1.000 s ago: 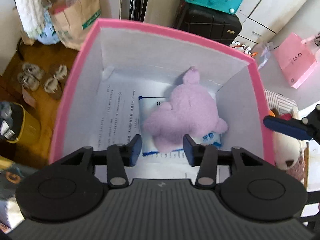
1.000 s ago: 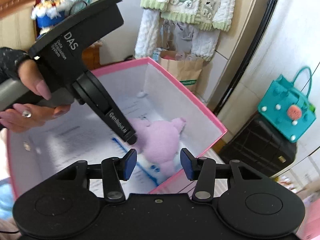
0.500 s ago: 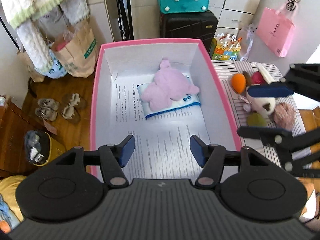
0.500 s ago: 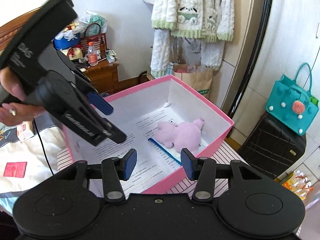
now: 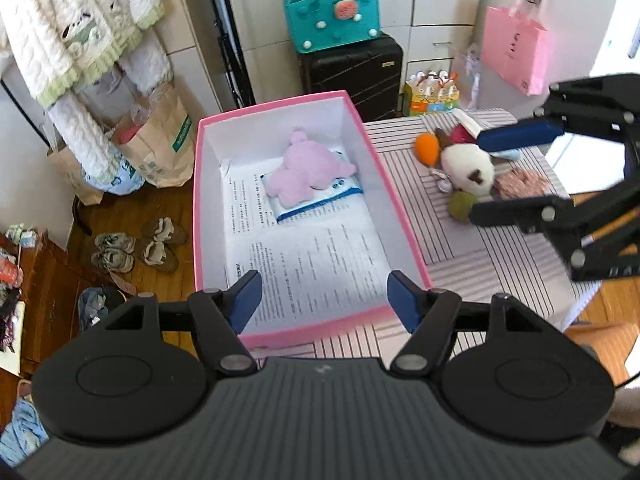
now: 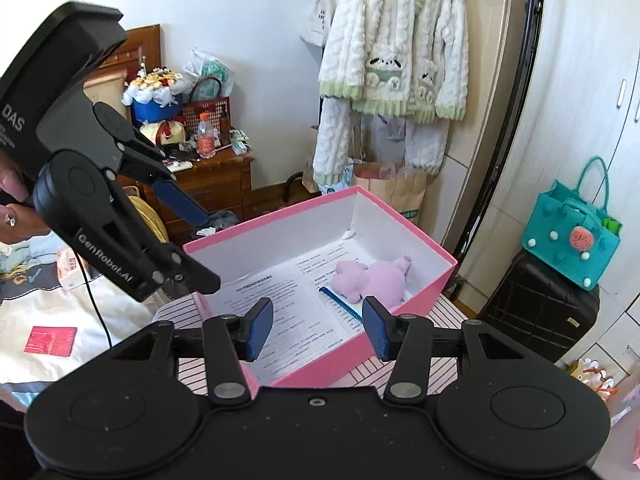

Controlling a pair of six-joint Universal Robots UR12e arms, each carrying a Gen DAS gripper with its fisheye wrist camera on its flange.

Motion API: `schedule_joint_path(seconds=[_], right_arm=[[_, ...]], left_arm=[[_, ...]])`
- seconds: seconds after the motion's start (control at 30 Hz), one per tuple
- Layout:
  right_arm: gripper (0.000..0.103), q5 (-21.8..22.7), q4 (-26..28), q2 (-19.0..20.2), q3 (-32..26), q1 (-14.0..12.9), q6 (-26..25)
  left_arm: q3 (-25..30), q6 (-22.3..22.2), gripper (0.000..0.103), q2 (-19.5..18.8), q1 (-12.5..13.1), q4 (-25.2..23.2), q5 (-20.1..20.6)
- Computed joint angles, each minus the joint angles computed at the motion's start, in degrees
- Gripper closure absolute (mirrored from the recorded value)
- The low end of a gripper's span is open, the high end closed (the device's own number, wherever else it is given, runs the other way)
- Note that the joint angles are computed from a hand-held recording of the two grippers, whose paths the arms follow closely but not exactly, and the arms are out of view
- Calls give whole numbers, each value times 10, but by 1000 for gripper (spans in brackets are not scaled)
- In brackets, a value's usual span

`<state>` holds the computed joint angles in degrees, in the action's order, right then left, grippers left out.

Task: Organize soft objects
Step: 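Withdraw the right gripper from the box back toward the table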

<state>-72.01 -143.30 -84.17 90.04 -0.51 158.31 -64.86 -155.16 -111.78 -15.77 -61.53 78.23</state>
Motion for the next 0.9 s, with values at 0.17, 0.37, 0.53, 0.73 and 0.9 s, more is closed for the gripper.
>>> schedule_joint_path(seconds=[0.17, 0.37, 0.53, 0.73, 0.9], right_arm=[[48, 6, -7, -23, 22, -4, -4], [46, 17, -24, -55, 56, -12, -8], [44, 25, -32, -82, 86, -21, -13], [43, 27, -46, -110, 122, -33, -14], [41, 24, -61, -130, 153, -47, 7]], left_arm=[[-37, 16, 32, 28, -4, 27, 2], [-76, 38, 28, 54, -12, 62, 8], [-105, 60, 27, 71, -19, 75, 8], [-126, 80, 27, 84, -28, 70, -4], [-138, 95, 26, 86, -32, 65, -32]])
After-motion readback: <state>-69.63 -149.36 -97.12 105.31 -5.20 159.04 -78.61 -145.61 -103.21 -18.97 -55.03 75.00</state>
